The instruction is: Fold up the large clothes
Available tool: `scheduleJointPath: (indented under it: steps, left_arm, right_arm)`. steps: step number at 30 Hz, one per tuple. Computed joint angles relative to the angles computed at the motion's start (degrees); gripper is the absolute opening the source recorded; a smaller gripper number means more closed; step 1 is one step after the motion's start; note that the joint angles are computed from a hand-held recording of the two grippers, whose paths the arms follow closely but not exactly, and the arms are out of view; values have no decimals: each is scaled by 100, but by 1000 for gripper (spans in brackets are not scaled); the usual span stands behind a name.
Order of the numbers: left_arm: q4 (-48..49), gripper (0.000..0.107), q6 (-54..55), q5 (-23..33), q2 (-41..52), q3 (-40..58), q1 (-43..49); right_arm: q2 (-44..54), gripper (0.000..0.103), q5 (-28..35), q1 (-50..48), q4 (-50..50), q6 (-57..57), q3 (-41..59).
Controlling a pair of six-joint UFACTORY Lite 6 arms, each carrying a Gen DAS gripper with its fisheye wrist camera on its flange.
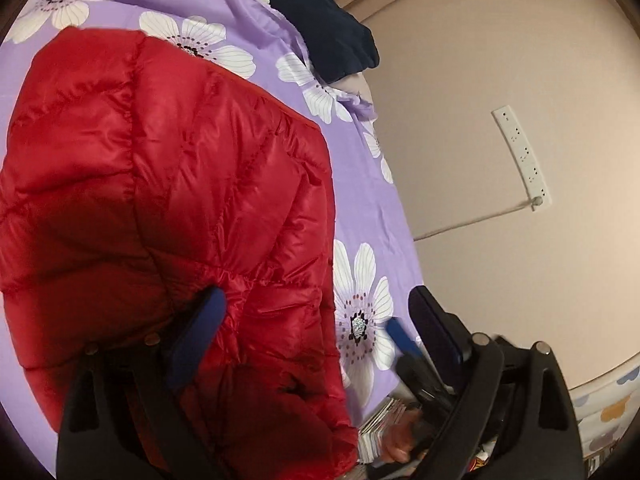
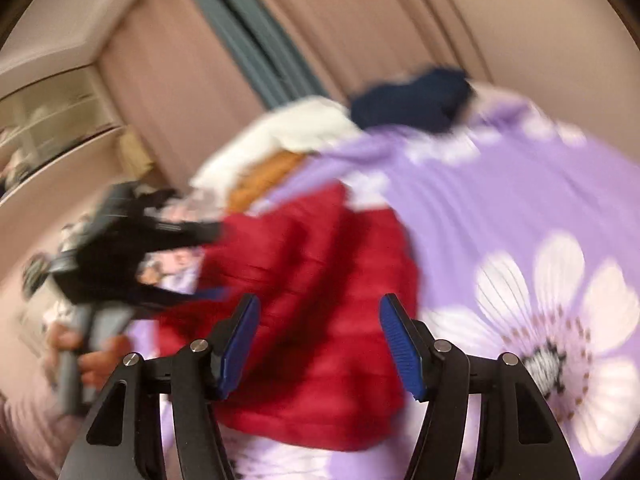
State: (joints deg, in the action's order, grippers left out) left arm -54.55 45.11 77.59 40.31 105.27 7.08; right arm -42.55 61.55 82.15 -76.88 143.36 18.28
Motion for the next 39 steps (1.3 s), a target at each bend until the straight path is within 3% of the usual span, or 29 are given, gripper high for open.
scheduleJointPath:
  steps: [1, 2, 5, 10, 12, 17, 20, 25, 29, 31, 34, 39]
  left_arm:
    - [70, 92, -25, 26, 8, 71, -41]
    - [141, 92, -42, 37, -8, 111, -78]
    - [399, 92, -31, 161, 42, 312, -186]
    - [521, 89, -396, 855, 1060, 1852, -273]
    - [500, 87, -609, 1000, 1392, 2350, -255]
    - [405, 81, -483, 1023, 1278, 2480, 43]
    - [464, 80, -73, 556, 827, 2123, 249]
    - [510, 75, 458, -218, 350, 1555, 514]
    - [873, 55, 623, -1015, 199, 1111, 326]
    - [1107, 51, 643, -1414, 264, 1009, 151]
    - [1386, 53, 522, -1772, 561, 1145, -77]
    - [1825, 53, 342, -1816, 1110, 1598, -188]
  right_arm:
    - [249, 64, 81, 134, -138, -95, 259]
    - [458, 57, 38, 166, -291, -156, 454]
    - [1065, 40, -639, -244, -805, -471, 962]
    - [2249, 20, -1691, -731, -1250, -761, 1690]
    - [2708, 13, -1801, -848, -898, -1235, 1989]
    - [3064, 10, -2582, -1513, -320, -1338, 1757]
    - [3139, 10, -3020, -1762, -668, -619, 1359]
    - [3389, 10, -3122, -1726, -1134, 60, 1352]
    - [3301, 10, -3361, -1965, -1789, 712, 1181]
    - [3243, 10, -3365, -1979, -1893, 851, 1133]
    - [3285, 10, -3334, -1993, -2107, 1077, 1076]
    - [3340, 10, -3156, -1814, -1472, 494, 1249]
